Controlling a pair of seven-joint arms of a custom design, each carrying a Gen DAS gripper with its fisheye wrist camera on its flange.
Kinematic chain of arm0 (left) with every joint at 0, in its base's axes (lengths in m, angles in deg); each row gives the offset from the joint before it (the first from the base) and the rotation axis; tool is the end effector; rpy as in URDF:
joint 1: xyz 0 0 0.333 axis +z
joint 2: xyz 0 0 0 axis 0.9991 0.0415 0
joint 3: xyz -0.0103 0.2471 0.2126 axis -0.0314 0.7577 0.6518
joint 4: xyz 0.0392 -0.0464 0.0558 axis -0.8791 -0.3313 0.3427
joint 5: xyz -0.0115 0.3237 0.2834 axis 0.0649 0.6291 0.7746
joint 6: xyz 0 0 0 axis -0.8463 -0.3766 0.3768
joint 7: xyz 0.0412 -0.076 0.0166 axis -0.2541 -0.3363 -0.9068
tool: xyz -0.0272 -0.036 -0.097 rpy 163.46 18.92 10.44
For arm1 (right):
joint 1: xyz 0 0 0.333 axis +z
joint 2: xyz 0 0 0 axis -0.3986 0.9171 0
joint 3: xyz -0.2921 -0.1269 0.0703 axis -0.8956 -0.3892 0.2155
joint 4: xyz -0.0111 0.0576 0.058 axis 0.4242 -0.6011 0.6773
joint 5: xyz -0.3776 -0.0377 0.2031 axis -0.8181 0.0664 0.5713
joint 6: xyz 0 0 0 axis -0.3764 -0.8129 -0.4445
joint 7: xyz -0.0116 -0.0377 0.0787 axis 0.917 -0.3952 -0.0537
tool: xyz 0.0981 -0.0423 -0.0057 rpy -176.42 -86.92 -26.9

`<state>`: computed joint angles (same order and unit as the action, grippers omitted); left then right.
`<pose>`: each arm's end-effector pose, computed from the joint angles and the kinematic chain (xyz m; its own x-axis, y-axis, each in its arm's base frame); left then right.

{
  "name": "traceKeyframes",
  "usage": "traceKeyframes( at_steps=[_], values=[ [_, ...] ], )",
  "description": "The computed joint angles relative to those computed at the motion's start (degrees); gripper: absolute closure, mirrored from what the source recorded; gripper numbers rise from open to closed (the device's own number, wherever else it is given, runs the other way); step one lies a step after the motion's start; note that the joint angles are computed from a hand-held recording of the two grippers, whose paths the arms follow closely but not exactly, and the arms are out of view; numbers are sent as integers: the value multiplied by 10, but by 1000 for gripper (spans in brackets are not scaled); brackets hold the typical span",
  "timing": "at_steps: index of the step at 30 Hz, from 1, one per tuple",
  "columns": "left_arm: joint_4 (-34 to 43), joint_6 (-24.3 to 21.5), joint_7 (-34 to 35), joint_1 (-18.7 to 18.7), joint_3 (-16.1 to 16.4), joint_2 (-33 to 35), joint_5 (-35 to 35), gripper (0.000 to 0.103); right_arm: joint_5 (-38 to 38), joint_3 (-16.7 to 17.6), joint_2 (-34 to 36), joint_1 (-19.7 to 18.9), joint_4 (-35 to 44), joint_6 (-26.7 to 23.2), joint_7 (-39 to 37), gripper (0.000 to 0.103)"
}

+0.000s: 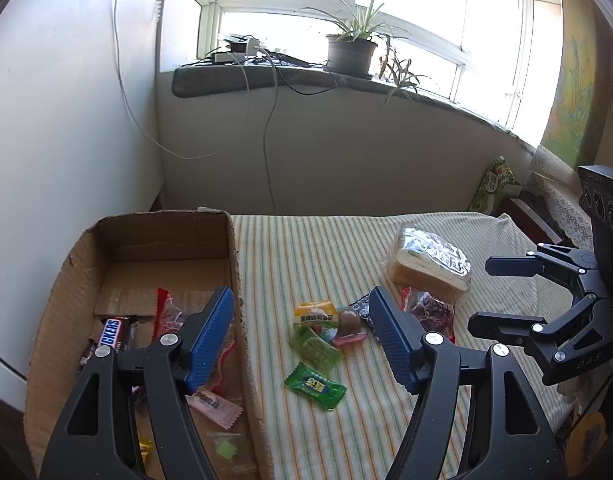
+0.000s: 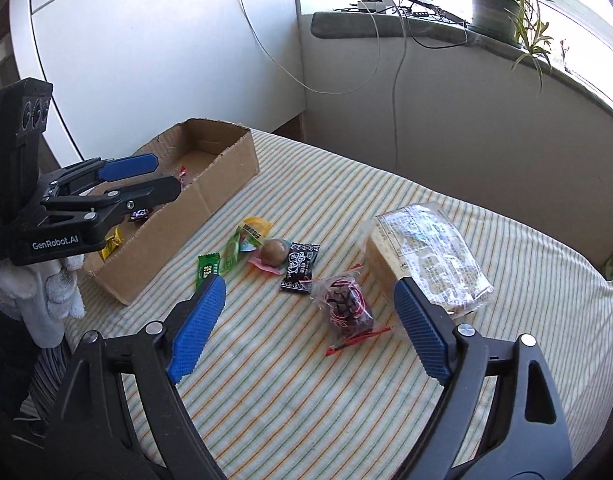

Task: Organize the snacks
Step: 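Grasp the black-and-white wrapper with the left gripper while the right grasps the red-trimmed bag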

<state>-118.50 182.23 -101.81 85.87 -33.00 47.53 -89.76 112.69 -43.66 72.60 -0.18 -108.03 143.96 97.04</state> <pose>0.5602 -0.0296 0.3863 -0.4392 -0.8886 0.1324 -0.5932 0.1762 -0.7855 0.5042 0.1803 0.3893 0.3382 -0.9392 -0.0595 -0.7014 -0.2094 -0.6813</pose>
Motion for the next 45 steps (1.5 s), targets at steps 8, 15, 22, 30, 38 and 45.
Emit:
traceKeyframes(
  at_steps=[8,15,22,30,38,45],
  values=[
    [-13,5,-11,-19,-16,9,44,33,-7,0,3,-13,-12,7,-6,15],
    [-8,16,-34,-30,-27,30,87,61,92,-30,9,21,1,-17,-111,37],
    [7,18,-76,-34,-42,57,141,74,14,19,41,-33,16,-20,-69,46],
    [40,14,-170,-21,-57,100,225,76,-129,37,70,-71,25,-12,41,55],
    [55,32,-256,-10,-74,127,314,72,-189,33,84,-80,34,-7,90,55],
    [57,68,-290,7,-99,140,350,51,-314,4,85,-67,35,-11,193,55]
  ],
)
